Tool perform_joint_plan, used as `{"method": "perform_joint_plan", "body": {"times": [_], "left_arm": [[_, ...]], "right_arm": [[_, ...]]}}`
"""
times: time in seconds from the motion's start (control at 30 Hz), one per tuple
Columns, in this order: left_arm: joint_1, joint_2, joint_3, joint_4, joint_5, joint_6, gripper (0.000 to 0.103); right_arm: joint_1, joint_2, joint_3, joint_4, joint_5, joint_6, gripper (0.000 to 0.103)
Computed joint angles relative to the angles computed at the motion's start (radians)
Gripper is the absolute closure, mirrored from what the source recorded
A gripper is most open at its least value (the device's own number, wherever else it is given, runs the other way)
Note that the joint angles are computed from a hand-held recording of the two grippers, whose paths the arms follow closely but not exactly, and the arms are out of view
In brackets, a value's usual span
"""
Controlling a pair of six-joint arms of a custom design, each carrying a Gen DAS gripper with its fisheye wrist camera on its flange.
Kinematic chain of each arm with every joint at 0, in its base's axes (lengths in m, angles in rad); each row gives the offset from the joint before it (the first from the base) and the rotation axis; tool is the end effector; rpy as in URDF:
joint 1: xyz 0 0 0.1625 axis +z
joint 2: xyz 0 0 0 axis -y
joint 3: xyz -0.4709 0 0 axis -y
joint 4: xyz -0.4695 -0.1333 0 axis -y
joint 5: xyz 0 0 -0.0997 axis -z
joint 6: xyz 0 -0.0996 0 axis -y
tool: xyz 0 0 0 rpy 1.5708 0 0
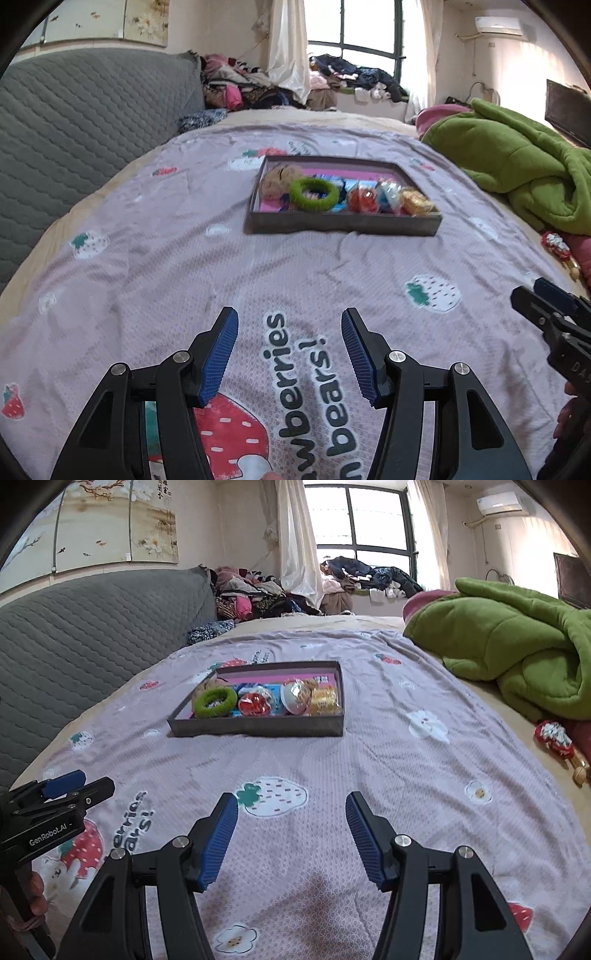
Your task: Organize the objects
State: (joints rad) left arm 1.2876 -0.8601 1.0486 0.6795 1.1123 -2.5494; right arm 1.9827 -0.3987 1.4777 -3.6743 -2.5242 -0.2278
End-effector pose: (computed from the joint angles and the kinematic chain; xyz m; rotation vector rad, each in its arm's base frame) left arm -0.0393 -0.7697 0.2988 0.8568 2.3301 -0.8072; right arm 0.3507 -0.6726 -0.0133 0.0774 -2.0793 1.2137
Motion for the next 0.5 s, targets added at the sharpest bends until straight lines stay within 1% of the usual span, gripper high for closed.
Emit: {"method": "perform_joint_plan", "body": {"times": [0.23,0.5], "left_arm": [[0.024,0.035,-0.020,-0.001,-0.021,-0.011,0.043],[0.038,0.053,-0.045,0.007,-0.005,-0.021,0.043]], "right_arm": [[-0.021,0.009,0.001,0.019,-0.011,0.003,0.043],[-0.028,0.017,0.002,0.022,-0.010,-0.013,0.043]]}}
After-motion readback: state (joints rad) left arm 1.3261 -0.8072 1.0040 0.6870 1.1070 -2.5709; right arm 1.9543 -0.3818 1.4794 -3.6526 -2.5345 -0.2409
